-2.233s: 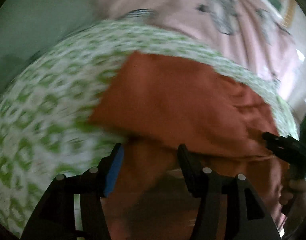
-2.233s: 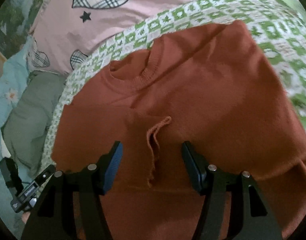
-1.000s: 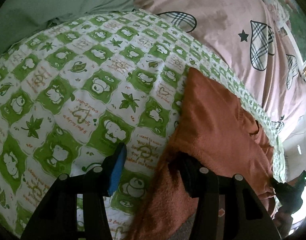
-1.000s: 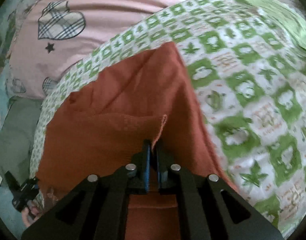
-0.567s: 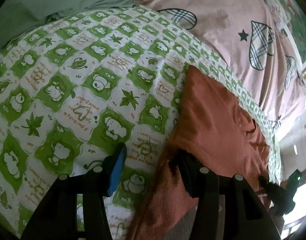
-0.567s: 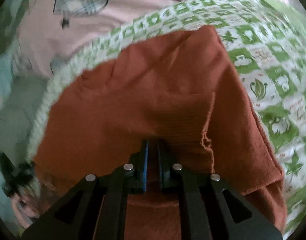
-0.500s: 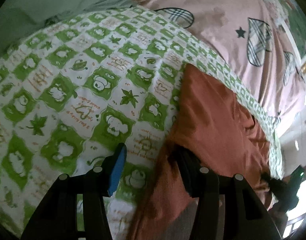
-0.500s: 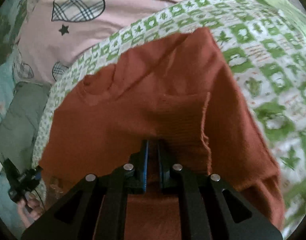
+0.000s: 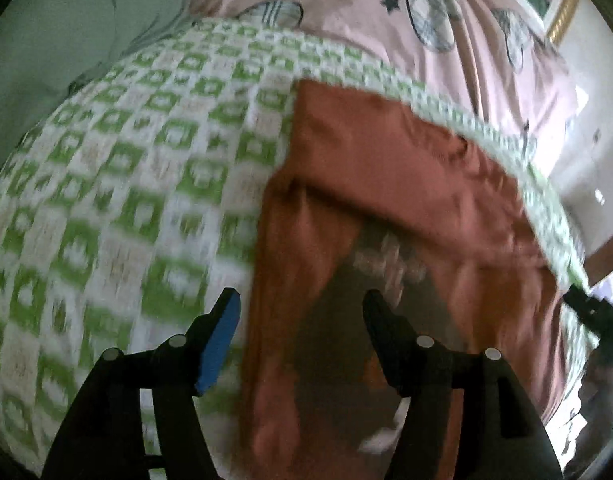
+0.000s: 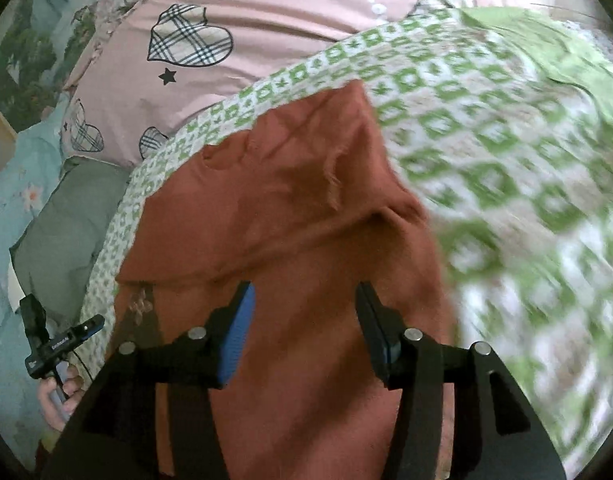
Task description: Fold small clothes
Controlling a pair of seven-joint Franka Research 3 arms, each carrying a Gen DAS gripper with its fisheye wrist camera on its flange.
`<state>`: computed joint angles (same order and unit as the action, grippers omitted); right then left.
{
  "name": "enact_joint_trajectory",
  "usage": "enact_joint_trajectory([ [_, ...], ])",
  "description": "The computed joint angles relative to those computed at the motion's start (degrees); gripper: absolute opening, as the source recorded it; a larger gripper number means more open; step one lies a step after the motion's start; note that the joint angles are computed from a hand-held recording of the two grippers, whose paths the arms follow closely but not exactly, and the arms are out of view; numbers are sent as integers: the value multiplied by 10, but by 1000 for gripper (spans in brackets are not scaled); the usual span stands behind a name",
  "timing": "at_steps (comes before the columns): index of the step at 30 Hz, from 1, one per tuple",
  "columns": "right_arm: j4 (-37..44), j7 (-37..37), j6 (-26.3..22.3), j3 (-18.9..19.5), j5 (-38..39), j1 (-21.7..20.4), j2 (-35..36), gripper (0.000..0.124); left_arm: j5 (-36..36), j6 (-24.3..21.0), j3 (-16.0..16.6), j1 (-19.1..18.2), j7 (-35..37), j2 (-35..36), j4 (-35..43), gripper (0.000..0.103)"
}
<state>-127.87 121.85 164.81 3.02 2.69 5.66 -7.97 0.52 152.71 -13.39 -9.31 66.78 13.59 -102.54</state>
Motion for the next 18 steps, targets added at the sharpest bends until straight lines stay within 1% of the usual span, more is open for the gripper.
enact_joint_trajectory([
  [3,-66,39,-5,12,-31,-22,-60,54,-2,-1,-2,0,9,-43,-66,64],
  [4,-85,42,-9,14,-30,-26,-79,54,-18,2,-6,3,23,-60,-92,64],
  [5,-110,31,-16,8,-14,-20,-101,54,-31,8,-9,3,38,-77,-118,64],
  [7,-142,-9,-24,-11,33,5,-129,54,-30,21,-7,-5,50,-107,-158,64],
  [10,-193,-93,-24,-35,103,52,-175,53,-22,32,-3,-23,63,-156,-217,64],
  [11,-209,-128,-22,-47,130,75,-191,53,-32,32,-1,-30,74,-171,-234,63],
  [13,-238,-202,-14,-82,191,129,-223,54,-75,32,6,-48,111,-195,-263,62],
  [15,-257,-245,-9,-100,232,156,-243,54,-93,38,12,-64,128,-217,-290,63],
  [17,-268,-286,-14,-125,277,186,-256,54,-107,25,18,-78,144,-228,-299,62],
  [18,-273,-301,-17,-130,291,192,-259,54,-133,11,26,-88,165,-230,-300,62],
])
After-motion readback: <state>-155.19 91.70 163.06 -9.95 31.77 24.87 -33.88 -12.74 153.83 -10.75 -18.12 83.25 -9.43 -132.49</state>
